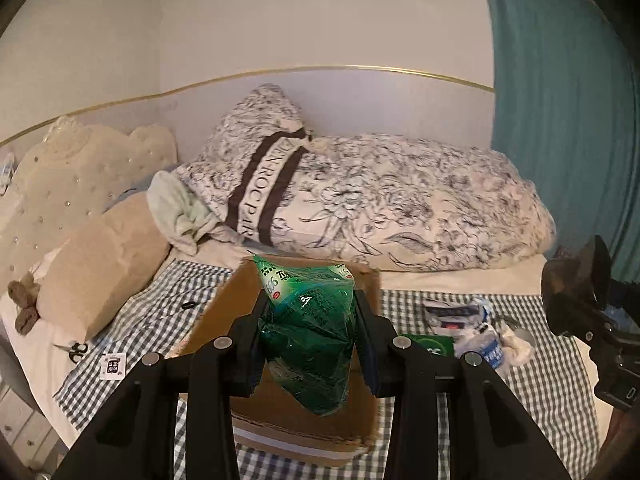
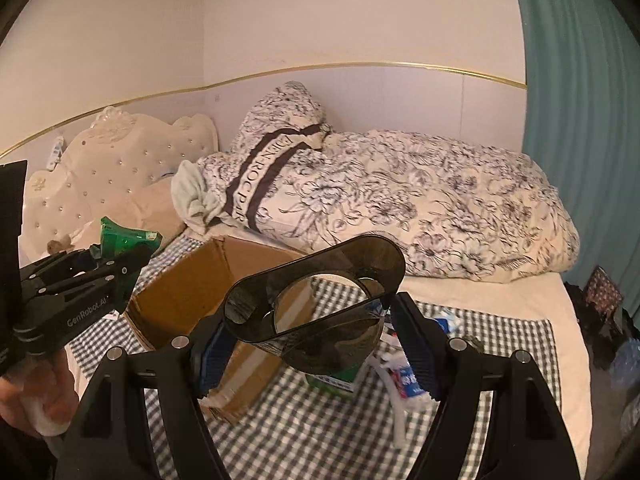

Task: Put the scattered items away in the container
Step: 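Lift the green packet with left tool while right tool carries the black object over the box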

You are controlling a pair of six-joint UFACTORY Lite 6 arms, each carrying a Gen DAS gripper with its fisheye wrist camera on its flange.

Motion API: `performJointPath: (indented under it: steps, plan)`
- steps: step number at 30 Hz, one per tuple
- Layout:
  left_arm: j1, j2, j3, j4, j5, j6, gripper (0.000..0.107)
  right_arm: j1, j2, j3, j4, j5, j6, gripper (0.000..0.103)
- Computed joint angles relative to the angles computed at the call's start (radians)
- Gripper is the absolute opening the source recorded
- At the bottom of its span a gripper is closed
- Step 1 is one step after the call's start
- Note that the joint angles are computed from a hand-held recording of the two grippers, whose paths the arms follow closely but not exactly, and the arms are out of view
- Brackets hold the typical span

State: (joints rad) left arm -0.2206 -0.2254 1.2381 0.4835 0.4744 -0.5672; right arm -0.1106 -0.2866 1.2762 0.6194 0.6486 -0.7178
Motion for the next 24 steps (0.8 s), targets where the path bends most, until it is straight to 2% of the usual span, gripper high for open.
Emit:
performJointPath:
  steps: [5, 16, 24]
  plan:
    - [0.107, 0.044, 0.030, -0.120, -0.035, 0.124, 0.039, 0.094, 0.054, 0.034, -0.056, -0.048, 0.072, 0.074]
    - [0.230, 0.144, 0.054, -0.223, -0.078, 0.249, 0.039, 0.240, 0.194, 0.106, -0.119, -0.127, 0.148, 0.074]
    - [0.313, 0.256, 0.118, -0.369, -0.072, 0.383, 0.039, 0.334, 0.302, 0.168, -0.175, -0.163, 0.204, 0.074]
